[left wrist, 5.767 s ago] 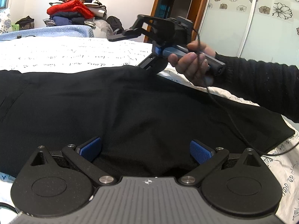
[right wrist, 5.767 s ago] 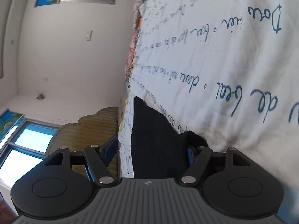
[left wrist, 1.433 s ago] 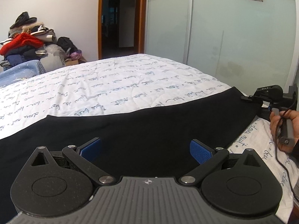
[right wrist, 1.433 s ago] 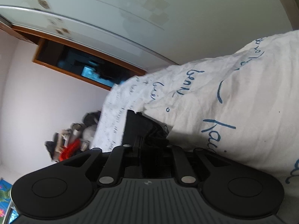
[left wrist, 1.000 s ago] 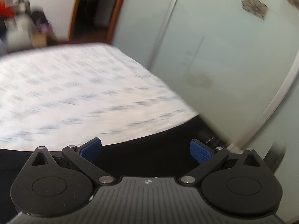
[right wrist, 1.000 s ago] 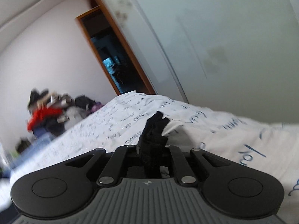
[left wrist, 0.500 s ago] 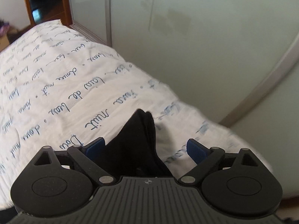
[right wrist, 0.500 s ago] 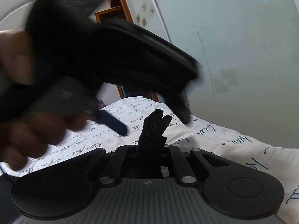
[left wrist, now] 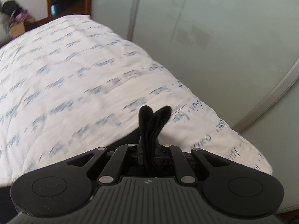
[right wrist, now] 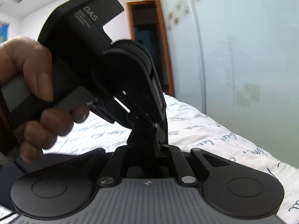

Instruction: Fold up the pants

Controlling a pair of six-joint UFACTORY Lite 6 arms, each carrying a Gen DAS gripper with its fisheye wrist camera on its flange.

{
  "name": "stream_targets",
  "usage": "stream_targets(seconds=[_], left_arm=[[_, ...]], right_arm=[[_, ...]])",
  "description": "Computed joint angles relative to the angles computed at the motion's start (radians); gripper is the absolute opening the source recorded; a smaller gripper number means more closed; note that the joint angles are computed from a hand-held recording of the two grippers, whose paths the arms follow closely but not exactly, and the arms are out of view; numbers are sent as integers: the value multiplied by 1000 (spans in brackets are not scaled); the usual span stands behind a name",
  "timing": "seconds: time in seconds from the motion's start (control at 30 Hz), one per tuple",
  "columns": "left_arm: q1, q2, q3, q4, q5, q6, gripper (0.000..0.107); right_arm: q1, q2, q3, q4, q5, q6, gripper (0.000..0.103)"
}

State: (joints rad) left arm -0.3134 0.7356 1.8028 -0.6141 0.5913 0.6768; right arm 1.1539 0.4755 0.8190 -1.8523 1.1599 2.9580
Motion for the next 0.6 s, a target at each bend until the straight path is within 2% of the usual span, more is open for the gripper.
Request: stream_targets(seconds=[0.13, 0.3, 0.43, 0.6], left_arm=[[171, -192, -275, -208, -9, 263, 11], [411, -258, -405, -279, 3, 384, 11], [557, -128, -282, -231, 93, 301, 11], [647, 82, -32, -184, 251, 168, 11]], right_arm=[[77, 27, 120, 29, -40, -131, 6], [104, 179, 390, -44, -195, -249, 6], [121, 358, 666, 21, -294, -475, 6], [115, 537, 999, 254, -355, -881, 6]])
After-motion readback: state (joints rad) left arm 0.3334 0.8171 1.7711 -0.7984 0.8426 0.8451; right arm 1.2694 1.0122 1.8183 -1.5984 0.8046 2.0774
